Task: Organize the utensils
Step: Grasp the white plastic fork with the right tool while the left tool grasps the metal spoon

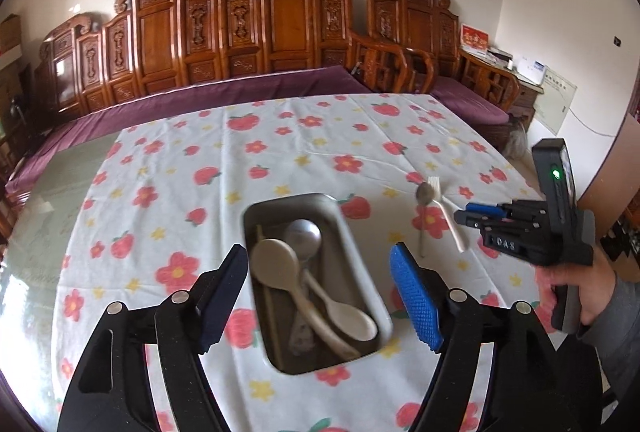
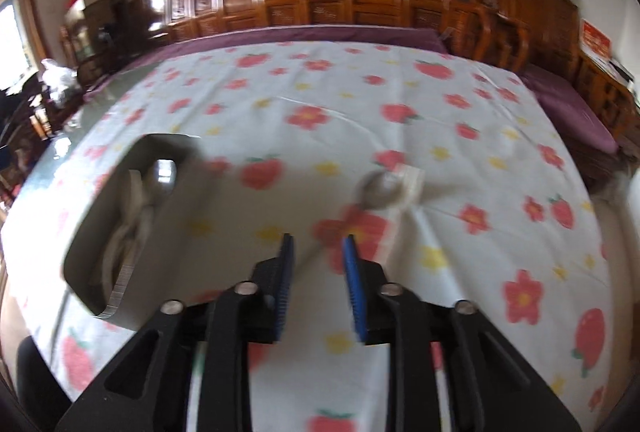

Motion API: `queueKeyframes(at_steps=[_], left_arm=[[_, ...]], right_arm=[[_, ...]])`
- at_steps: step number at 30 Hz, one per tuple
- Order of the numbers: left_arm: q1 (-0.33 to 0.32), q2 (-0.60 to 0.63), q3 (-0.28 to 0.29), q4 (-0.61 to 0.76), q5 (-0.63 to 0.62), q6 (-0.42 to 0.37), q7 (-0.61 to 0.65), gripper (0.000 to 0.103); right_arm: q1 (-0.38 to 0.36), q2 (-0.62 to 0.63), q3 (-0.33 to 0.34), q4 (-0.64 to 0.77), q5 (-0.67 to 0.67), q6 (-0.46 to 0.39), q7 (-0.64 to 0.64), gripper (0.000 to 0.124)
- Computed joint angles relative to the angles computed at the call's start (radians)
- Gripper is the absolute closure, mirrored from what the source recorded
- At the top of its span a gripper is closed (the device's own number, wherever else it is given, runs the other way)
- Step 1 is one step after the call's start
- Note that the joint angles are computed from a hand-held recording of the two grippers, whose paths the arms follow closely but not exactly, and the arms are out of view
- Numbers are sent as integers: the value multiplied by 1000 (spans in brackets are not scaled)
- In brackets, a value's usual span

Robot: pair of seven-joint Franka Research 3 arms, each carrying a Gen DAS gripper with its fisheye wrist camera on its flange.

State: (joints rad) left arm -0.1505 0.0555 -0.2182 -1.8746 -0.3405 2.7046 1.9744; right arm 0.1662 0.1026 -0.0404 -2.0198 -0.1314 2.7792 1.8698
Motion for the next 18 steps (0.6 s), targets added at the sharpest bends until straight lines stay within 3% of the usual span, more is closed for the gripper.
queueKeyframes(at_steps=[7,13,18], left_arm=[[-22,37,-19,17,50,-8,-38,32],[-31,66,-32,27,115,-18,-89,32],[-40,83,-43,39,154,-23,-116,32]], right_arm=[[-41,87,-16,58,79,-60,-72,86],[-26,186,-37,173,92,-124,-91,86],[-22,220,-56,215,81,-160,-71,102]])
